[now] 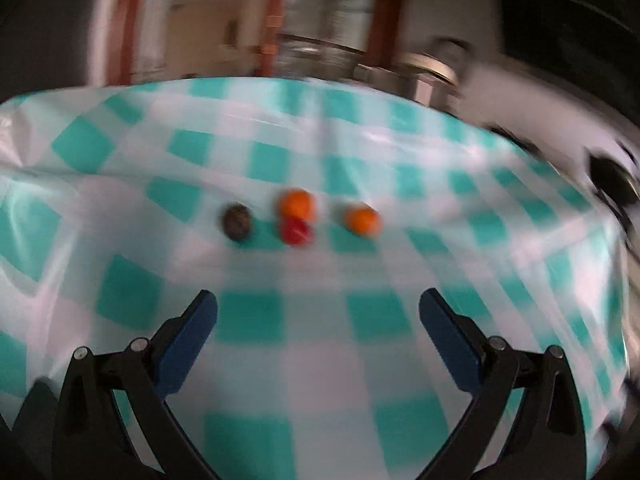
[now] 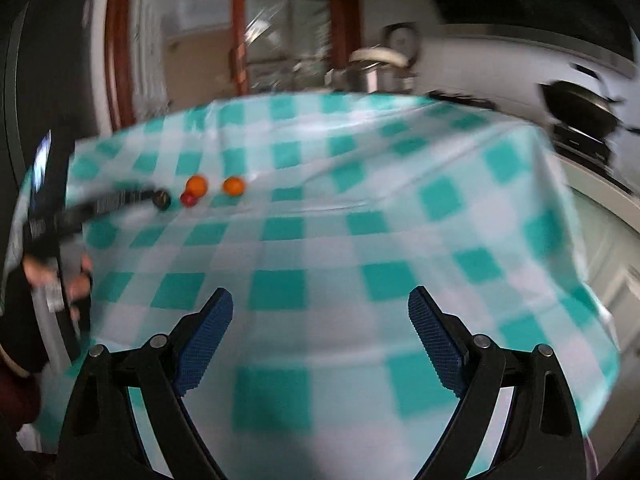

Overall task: Organize fruits
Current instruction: 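Move both open tools back over the checked tablecloth toward the remaining fruit, then grasp an orange tangerine with the right tool while the left tool approaches a red tomato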

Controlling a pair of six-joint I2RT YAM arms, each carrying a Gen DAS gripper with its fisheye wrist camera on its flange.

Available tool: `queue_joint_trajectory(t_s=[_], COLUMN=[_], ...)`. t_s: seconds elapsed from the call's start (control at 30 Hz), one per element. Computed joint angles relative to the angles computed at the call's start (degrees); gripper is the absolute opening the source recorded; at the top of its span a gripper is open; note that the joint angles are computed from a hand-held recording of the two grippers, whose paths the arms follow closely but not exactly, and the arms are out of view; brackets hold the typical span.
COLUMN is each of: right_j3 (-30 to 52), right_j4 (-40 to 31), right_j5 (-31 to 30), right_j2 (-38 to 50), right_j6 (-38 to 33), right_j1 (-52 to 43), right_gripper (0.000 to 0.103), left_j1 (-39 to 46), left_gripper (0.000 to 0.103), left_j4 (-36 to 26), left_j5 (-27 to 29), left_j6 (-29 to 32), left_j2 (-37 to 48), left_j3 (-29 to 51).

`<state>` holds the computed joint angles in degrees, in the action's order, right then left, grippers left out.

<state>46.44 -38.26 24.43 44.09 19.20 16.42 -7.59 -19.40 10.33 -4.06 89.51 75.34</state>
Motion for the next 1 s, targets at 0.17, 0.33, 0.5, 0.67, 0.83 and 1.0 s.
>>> queue_joint_trajectory(t_s=[0.17,0.33,0.5,0.67,0.83,1.0], right_j3=[8.5,23.3,41.0,62.3,83.2,99.8], right_j4=[13.1,15.9,10.4,2.0,-8.6,-17.8], right_j5=[-12.8,-16.7,-18.1,-16.8,-16.9,-16.7], right_j2=[23.4,41.9,58.9,74.2,87.3,96.8], right_j6=[0.9,1.5,0.5,-4.3,-7.1,-8.5], right_j1=[-7.8,-9.2,-8.8,-7.8,-7.7,-7.2], right_gripper=[0.087,0.087,0.087,0.087,0.079,0.069], left_j1=[3.3,6.7,9.0,7.0,6.5,6.6], left_gripper=[0.101,0.101,0.101,0.101,0.101,0.101], left_j4=[-0.6,-2.6,-2.7,-4.0,-4.9,-5.6], left_j5=[-4.3,-0.9,2.1,0.5,0.0,0.7], left_j6=[-11.0,-15.9,-17.0,-13.3,-12.9,-13.2], left_j2=[14.0,20.9,21.6,23.1,23.6,23.7], left_j3=[15.7,22.7,21.5,23.4,23.8,23.9])
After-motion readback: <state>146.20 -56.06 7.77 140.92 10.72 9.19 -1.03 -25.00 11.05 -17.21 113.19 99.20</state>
